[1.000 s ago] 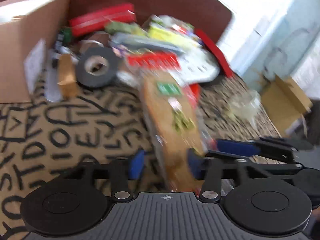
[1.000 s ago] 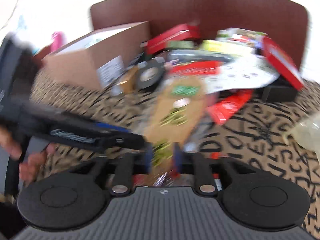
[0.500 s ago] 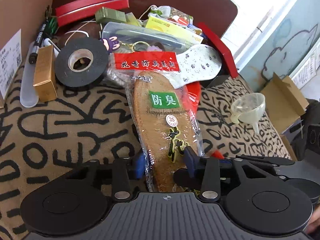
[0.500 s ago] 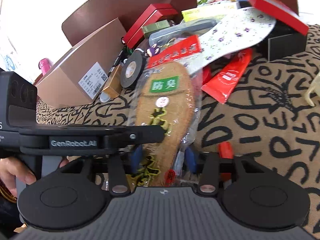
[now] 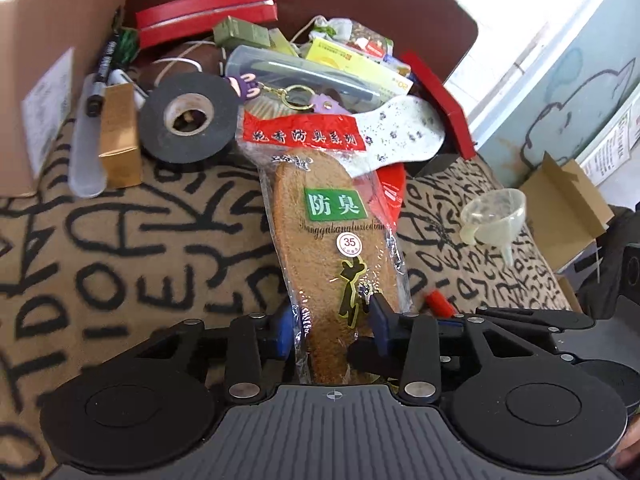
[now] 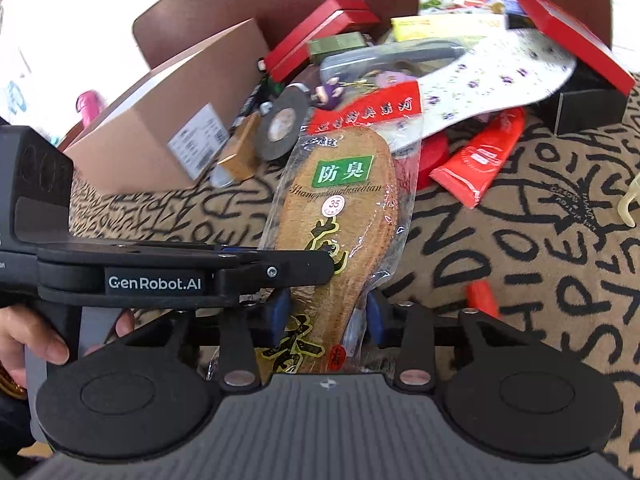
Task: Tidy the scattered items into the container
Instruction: 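Lift the insole package and carry it over the cardboard box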
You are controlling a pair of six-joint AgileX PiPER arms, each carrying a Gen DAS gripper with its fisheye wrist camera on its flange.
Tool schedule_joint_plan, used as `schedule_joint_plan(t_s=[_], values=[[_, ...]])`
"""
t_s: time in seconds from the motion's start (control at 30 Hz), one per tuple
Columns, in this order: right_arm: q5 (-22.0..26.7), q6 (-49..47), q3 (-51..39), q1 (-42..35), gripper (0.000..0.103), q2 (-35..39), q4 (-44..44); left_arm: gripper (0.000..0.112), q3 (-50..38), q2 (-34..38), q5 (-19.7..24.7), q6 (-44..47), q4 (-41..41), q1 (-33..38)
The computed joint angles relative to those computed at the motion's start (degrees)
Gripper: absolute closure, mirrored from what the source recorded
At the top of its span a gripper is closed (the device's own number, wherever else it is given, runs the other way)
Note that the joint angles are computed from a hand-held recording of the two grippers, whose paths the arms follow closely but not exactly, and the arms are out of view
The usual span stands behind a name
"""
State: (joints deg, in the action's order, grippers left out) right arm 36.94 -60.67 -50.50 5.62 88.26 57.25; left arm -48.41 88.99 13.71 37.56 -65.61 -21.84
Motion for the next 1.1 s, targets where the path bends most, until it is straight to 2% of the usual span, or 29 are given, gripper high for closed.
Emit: schedule_joint_plan(t_s=[0.1,0.27,0.37,0.47,0.6,0.7,0.83,1.0,1.1], values=[[-0.1,1.5,1.5,1.9,0.062,-3.9,-1.1,0.073,3.8,-5.6,-1.0,-0.3,-0.1,0.2],[-3.2,7.1,0.9,8.5,0.062,-10.0,-5.7,0.072,7.3,-16.1,-4.2,-18.0,18.1,-0.1],[-4.7,9.5,-2.2,12.3,0.062,-10.9,-6.8,0.072,7.5,-21.2,-3.7,-24.6,25.6,2.5],[-7.2,12.8,-7.2,17.0,0.062,-9.7,-9.3,0.073,5.9,-24.8,-1.8,-25.0,28.5,7.0],[-10.6,16.6,-16.2,23.7,0.062,-4.9,-13.7,0.073,3.1,-28.0,2.2,-15.6,22.7,16.5],[-11.9,19.3,-25.3,27.7,0.062,1.1,-17.1,0.073,-0.7,-27.4,5.7,-7.6,16.6,24.6],[-11.7,25.1,-40.7,31.3,0.062,11.2,-23.3,0.071,-8.1,-22.4,8.3,0.0,11.2,32.9],[-6.1,32.7,-60.4,32.7,0.062,24.2,-30.4,0.070,-16.4,-12.5,10.4,5.5,4.9,39.1],[2.4,38.2,-74.8,32.8,0.061,33.6,-35.9,0.061,-20.0,-6.3,11.6,3.1,6.0,41.0]])
